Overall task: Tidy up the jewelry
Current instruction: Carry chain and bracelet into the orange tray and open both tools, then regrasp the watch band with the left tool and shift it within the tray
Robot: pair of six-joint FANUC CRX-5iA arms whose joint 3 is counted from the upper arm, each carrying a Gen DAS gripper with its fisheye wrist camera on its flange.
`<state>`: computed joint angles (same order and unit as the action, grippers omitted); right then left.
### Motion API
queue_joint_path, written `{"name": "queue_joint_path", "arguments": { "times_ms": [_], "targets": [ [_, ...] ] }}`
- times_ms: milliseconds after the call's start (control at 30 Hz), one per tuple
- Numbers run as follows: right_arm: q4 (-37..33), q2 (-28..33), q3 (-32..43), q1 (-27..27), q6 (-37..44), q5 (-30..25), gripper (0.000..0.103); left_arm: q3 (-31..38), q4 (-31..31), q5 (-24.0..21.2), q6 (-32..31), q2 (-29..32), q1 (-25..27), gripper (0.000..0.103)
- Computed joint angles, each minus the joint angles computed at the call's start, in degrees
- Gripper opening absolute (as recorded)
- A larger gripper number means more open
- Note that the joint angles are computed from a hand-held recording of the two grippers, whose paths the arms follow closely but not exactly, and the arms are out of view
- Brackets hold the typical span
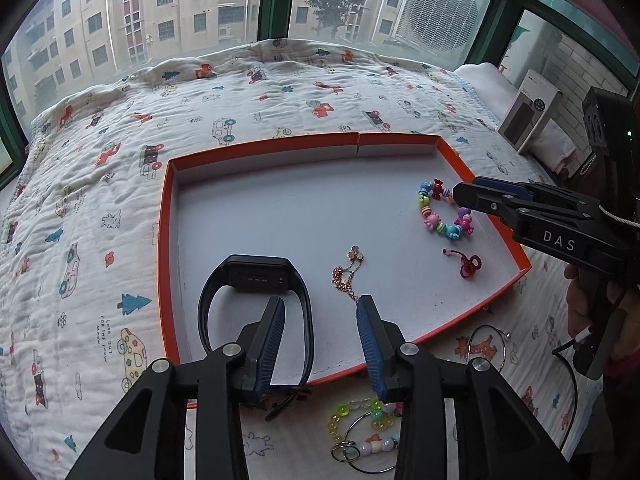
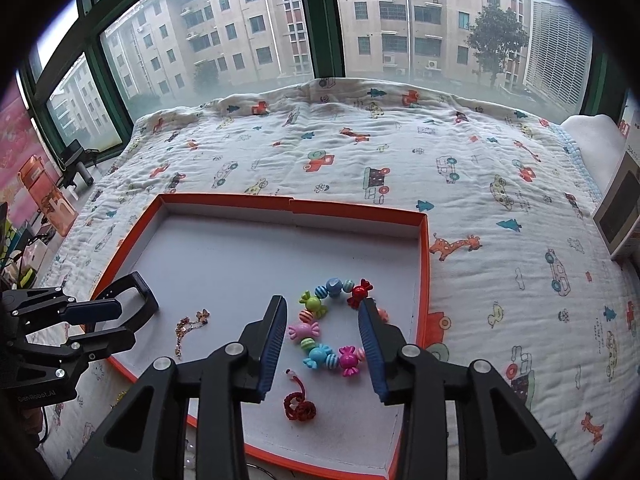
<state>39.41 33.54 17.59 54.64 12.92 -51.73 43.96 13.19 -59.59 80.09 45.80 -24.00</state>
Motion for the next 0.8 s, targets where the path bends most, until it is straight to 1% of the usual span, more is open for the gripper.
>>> {"name": "queue_joint_path", "arguments": {
  "times_ms": [133,200,233,300,400,500,600,733,800],
  "targets": [
    [0.8,0.4,0.6,0.7,0.5,-1.1,0.044,-0.2,-0.7,-0.6,-0.7,0.1,-0.1,0.039],
    [1.2,0.2,0.3,1.0,0.3,-0.8,0.044,0.4,-1.4,-0.9,-0.5,0.4,-0.2,0.029],
    [1.4,0.1,0.1,1.0,-0.1,-0.5,0.044,0.7,-1.4,-1.0,-0.5,0.6,-0.1,0.026],
    [1.5,-0.1,-0.2,1.1,-0.6,0.0,0.044,1.7,-1.2,-1.8,-0.3,1.3,0.2,0.015],
    [1.2,-0.2,-0.7,1.3,-1.0,0.5,0.044,3.8,-0.6,-3.0,-0.5,2.6,0.7,0.007],
    [0.3,-0.1,-0.8,1.4,-1.2,0.8,0.045,4.5,-0.1,-2.4,-1.4,3.0,0.8,0.004],
    [-0.6,0.1,-1.0,1.5,-1.4,1.1,0.045,6.1,-1.5,-1.4,-0.7,3.4,0.6,0.004],
    [-1.4,0.1,-1.1,1.7,-1.5,1.1,0.045,12.1,-1.7,-4.3,-0.3,6.9,0.9,0.004],
    [-1.4,-0.1,-1.4,1.8,-1.9,1.6,0.045,13.8,-1.1,-4.9,-0.1,8.2,1.2,0.005]
  ]
}}
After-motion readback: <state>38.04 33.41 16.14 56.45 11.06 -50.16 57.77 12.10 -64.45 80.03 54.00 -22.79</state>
